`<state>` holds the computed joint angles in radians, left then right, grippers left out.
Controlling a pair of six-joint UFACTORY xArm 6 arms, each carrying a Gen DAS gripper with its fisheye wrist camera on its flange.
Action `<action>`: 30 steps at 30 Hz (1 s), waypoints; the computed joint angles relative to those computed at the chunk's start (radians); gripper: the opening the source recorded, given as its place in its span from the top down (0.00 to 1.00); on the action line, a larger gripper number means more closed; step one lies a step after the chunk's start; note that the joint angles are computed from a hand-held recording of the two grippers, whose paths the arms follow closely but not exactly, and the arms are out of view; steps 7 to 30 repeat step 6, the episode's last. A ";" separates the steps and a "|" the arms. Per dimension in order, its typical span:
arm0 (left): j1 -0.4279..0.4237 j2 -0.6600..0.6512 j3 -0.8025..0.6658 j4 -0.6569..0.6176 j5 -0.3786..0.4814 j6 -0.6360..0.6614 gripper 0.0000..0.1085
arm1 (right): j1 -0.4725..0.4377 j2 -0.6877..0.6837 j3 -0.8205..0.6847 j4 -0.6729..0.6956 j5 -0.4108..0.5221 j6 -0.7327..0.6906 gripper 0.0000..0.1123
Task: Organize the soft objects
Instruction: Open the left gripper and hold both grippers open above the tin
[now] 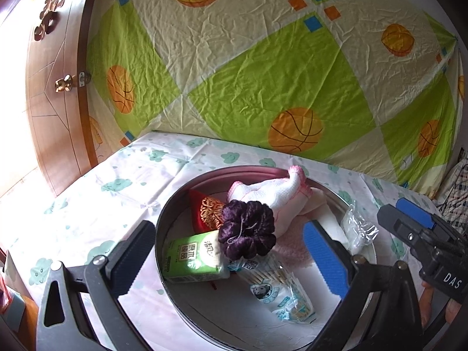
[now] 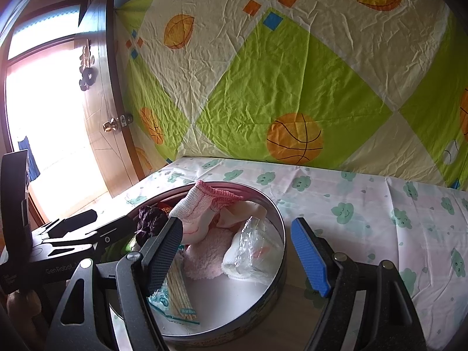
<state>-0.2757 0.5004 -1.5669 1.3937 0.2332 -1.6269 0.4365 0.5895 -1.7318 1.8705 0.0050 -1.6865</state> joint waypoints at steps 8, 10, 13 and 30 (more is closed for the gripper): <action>-0.006 -0.005 0.003 0.035 0.006 -0.030 0.06 | 0.000 -0.002 0.004 0.018 0.002 -0.015 0.30; -0.006 -0.005 0.003 0.035 0.006 -0.030 0.06 | 0.000 -0.002 0.004 0.018 0.002 -0.015 0.30; -0.006 -0.005 0.003 0.035 0.006 -0.030 0.06 | 0.000 -0.002 0.004 0.018 0.002 -0.015 0.30; -0.006 -0.005 0.003 0.035 0.006 -0.030 0.06 | 0.000 -0.002 0.004 0.018 0.002 -0.015 0.30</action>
